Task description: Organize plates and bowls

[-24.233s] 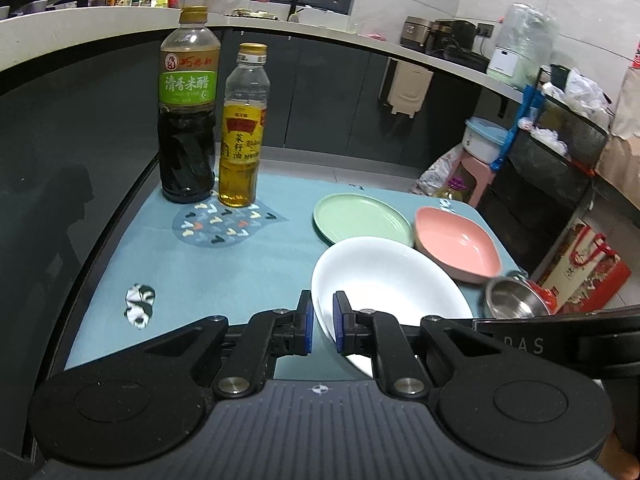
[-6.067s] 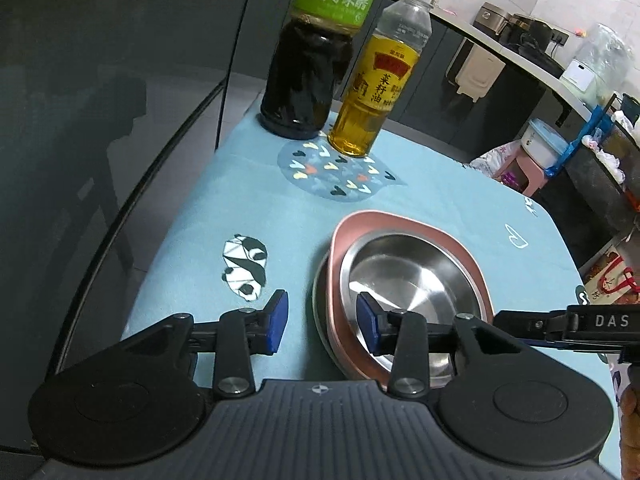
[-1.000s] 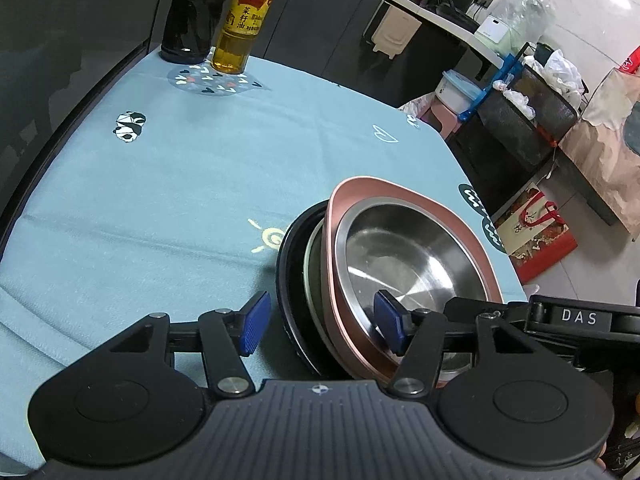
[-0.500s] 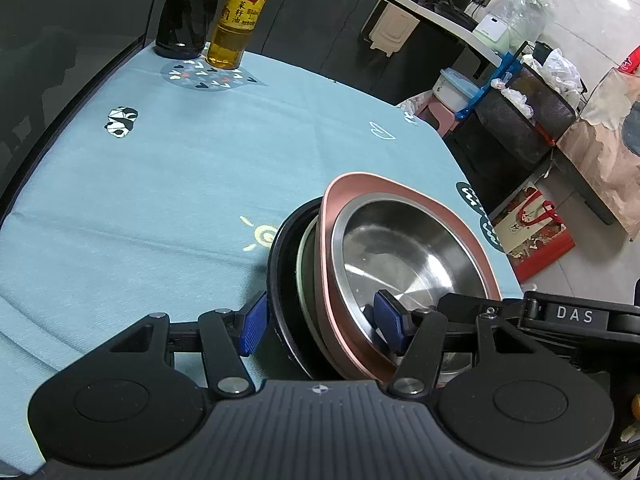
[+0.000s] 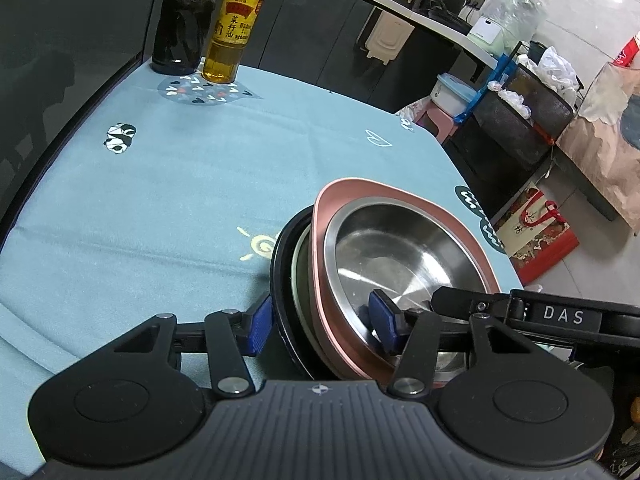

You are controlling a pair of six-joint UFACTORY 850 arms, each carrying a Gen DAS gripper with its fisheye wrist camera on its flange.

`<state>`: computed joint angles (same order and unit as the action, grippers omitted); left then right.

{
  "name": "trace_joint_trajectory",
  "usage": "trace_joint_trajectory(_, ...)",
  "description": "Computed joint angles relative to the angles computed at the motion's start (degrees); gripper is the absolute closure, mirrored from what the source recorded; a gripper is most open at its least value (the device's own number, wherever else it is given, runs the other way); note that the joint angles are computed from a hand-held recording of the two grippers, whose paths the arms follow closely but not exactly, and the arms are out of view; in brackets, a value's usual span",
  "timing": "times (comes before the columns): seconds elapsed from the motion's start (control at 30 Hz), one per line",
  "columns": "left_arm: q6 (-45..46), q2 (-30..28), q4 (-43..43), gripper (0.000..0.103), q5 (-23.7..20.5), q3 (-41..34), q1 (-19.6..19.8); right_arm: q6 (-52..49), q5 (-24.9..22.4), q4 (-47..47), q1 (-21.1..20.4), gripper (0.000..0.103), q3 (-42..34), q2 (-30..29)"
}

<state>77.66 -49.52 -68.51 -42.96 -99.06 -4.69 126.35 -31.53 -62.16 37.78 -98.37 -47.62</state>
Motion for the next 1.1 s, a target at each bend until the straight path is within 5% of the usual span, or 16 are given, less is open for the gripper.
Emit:
trace_joint_trajectory(0.63,2.3,-3.2,-4.5,0.054,1.4,-7.6,-1.8,0.3,-0.4,-4.2,-2.7,0.051,-3.5,-0.8)
trace_joint_trajectory(1.1,-14.3,-16.3,4.5,0.054,-0.7,-31.2,-4.3,-6.0,0.2,-1.2,-7.2,0.051,-10.6,-4.6)
